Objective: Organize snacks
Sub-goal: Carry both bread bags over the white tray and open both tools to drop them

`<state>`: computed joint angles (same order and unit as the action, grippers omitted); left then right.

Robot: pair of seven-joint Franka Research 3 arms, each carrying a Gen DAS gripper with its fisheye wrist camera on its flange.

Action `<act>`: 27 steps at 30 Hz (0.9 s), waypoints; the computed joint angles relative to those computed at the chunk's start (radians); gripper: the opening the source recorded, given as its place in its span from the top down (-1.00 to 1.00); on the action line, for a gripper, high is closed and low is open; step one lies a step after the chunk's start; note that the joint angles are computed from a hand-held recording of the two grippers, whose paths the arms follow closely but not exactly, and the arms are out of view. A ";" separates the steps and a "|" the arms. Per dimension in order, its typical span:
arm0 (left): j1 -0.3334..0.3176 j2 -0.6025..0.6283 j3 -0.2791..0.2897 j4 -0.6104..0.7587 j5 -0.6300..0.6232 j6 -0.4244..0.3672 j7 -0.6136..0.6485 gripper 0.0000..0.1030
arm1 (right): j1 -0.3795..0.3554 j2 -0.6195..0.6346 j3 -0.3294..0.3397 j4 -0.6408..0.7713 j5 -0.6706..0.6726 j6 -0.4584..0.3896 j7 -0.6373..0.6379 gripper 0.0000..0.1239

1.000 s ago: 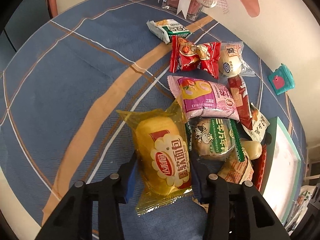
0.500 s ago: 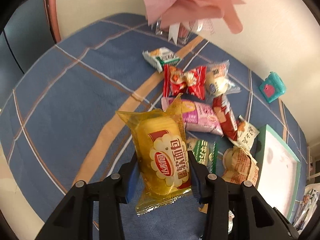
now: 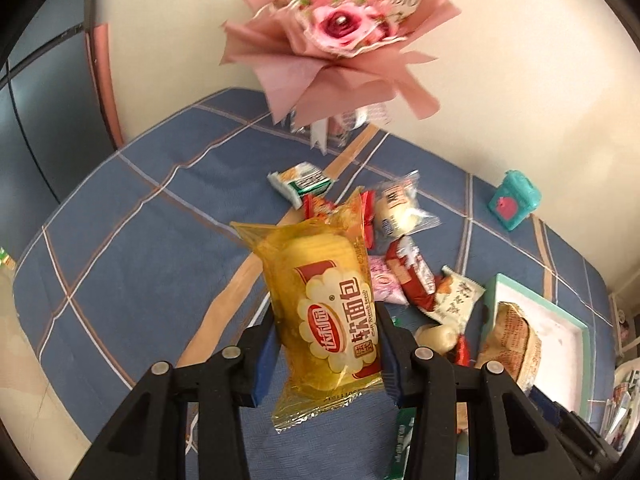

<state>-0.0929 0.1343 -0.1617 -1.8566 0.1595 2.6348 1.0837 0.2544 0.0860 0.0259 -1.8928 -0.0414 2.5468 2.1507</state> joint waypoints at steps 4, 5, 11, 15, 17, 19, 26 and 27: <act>-0.020 -0.004 -0.008 -0.001 0.043 0.044 0.001 0.11 | -0.014 -0.040 -0.024 -0.036 -0.122 -0.013 0.124 0.39; -0.024 -0.006 -0.011 -0.001 0.047 0.049 0.003 0.11 | -0.023 -0.051 -0.027 -0.047 -0.141 -0.013 0.148 0.39; -0.059 0.021 -0.038 0.041 0.044 0.048 0.063 0.12 | -0.089 -0.110 -0.033 -0.102 -0.236 -0.046 0.261 0.38; -0.090 0.055 -0.054 0.084 0.051 0.031 0.098 0.12 | -0.138 -0.141 -0.038 -0.142 -0.250 -0.044 0.295 0.38; -0.104 0.074 -0.059 0.108 0.054 0.020 0.108 0.12 | -0.159 -0.153 -0.038 -0.156 -0.266 -0.051 0.311 0.38; -0.117 0.099 -0.066 0.138 0.051 0.007 0.126 0.12 | -0.180 -0.160 -0.042 -0.168 -0.271 -0.049 0.316 0.38; -0.170 0.211 -0.079 0.266 0.062 -0.045 0.176 0.11 | -0.229 -0.145 -0.058 -0.188 -0.219 -0.010 0.263 0.38; -0.177 0.231 -0.082 0.290 0.061 -0.057 0.185 0.11 | -0.233 -0.137 -0.060 -0.186 -0.218 -0.009 0.260 0.38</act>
